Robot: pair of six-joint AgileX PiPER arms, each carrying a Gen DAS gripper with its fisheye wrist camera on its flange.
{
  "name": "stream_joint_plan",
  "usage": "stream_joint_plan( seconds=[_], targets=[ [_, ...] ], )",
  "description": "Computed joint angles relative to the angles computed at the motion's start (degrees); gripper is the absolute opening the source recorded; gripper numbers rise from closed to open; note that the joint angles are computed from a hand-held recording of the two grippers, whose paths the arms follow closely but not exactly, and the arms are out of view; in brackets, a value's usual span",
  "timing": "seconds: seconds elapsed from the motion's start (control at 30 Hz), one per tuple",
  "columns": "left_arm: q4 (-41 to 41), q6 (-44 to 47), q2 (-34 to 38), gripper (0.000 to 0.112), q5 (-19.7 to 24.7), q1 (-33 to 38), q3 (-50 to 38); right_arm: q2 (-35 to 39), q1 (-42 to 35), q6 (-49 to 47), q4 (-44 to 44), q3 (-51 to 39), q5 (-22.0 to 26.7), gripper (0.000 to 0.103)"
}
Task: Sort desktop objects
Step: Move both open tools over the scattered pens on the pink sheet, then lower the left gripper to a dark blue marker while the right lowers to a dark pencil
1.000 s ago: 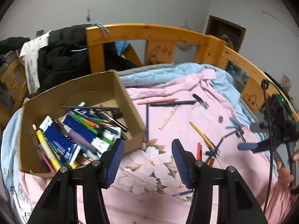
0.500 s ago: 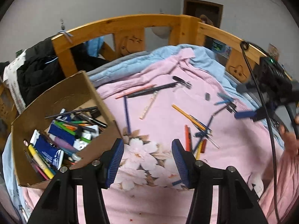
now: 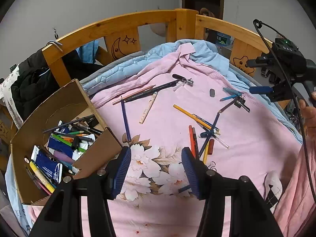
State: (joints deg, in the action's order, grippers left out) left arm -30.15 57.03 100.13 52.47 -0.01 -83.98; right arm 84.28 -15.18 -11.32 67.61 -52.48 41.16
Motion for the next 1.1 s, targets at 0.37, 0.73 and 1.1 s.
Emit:
stream_joint_plan(
  seconds=[0.37,0.73,1.1],
  targets=[
    [-4.8,2.4,5.8,0.054,6.9,-1.0,-6.6,1.0,-5.0,-1.1,3.1,2.5,3.4,0.055],
    [-2.9,23.2,11.8,0.054,2.3,-12.1,-7.2,8.2,-5.2,1.5,-0.8,0.5,3.8,0.054],
    [-8.0,31.2,19.2,0.054,8.0,-12.6,-10.4,15.2,-1.9,11.8,-12.8,-7.9,1.9,0.044]
  ],
)
